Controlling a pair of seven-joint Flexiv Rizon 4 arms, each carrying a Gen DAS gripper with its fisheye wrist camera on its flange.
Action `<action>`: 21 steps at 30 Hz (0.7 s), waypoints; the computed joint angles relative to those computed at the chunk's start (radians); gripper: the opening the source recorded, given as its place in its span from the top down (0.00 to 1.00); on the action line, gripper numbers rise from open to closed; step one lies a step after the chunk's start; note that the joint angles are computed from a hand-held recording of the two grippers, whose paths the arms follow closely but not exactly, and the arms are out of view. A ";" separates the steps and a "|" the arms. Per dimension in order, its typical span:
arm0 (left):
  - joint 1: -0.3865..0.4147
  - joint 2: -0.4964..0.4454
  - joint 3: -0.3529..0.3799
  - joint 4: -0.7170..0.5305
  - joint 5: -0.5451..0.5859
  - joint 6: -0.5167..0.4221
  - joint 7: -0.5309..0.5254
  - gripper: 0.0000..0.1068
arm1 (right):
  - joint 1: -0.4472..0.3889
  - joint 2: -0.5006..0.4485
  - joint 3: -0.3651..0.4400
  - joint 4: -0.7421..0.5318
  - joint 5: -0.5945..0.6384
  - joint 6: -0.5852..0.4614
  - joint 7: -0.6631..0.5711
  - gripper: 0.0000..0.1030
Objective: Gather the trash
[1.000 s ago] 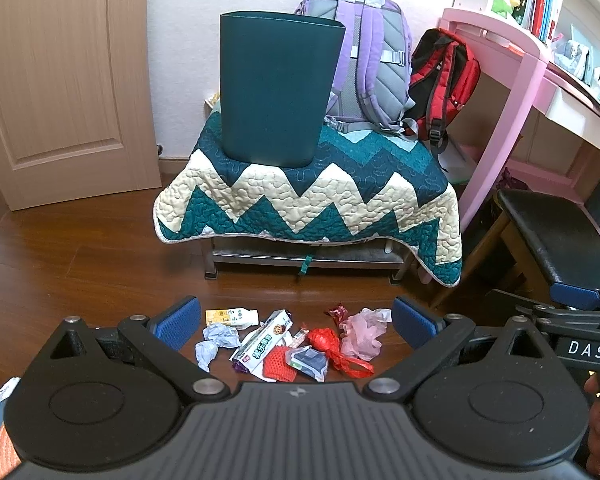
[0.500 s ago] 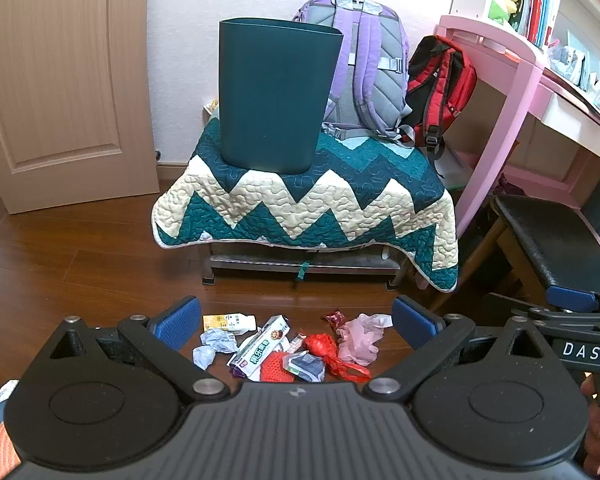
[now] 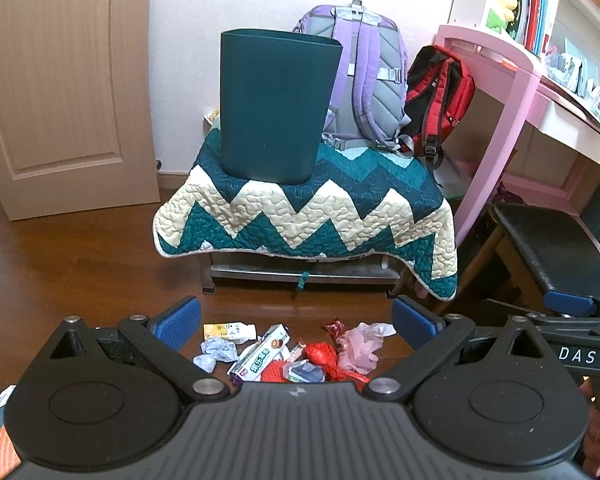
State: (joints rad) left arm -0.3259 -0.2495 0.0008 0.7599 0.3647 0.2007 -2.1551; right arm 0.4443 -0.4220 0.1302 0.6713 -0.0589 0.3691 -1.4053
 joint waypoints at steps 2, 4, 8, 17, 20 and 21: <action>0.002 0.000 0.000 0.001 -0.002 0.004 0.002 0.04 | 0.000 0.000 0.000 0.001 0.001 0.001 -0.001 0.00; 0.005 0.001 0.000 0.004 -0.006 0.008 0.005 0.04 | 0.000 0.000 0.000 0.000 0.000 0.002 -0.001 0.00; 0.004 0.001 0.000 0.004 -0.004 0.008 0.003 0.04 | 0.001 0.002 0.000 0.004 -0.001 0.003 0.001 0.00; 0.008 0.002 -0.002 0.017 -0.008 0.012 0.004 0.04 | 0.008 -0.012 -0.002 -0.025 -0.006 -0.021 0.004 0.00; 0.020 -0.002 -0.002 0.023 -0.025 0.021 0.011 0.04 | 0.010 -0.019 -0.003 -0.019 -0.005 -0.021 0.005 0.00; 0.024 -0.003 -0.001 0.025 -0.031 0.024 0.014 0.04 | 0.008 -0.024 -0.002 -0.025 -0.003 -0.026 0.001 0.00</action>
State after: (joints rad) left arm -0.3024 -0.2523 -0.0005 0.7851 0.3338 0.2250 -2.1413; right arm 0.4524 -0.4462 0.1280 0.6459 -0.0617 0.3432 -1.4041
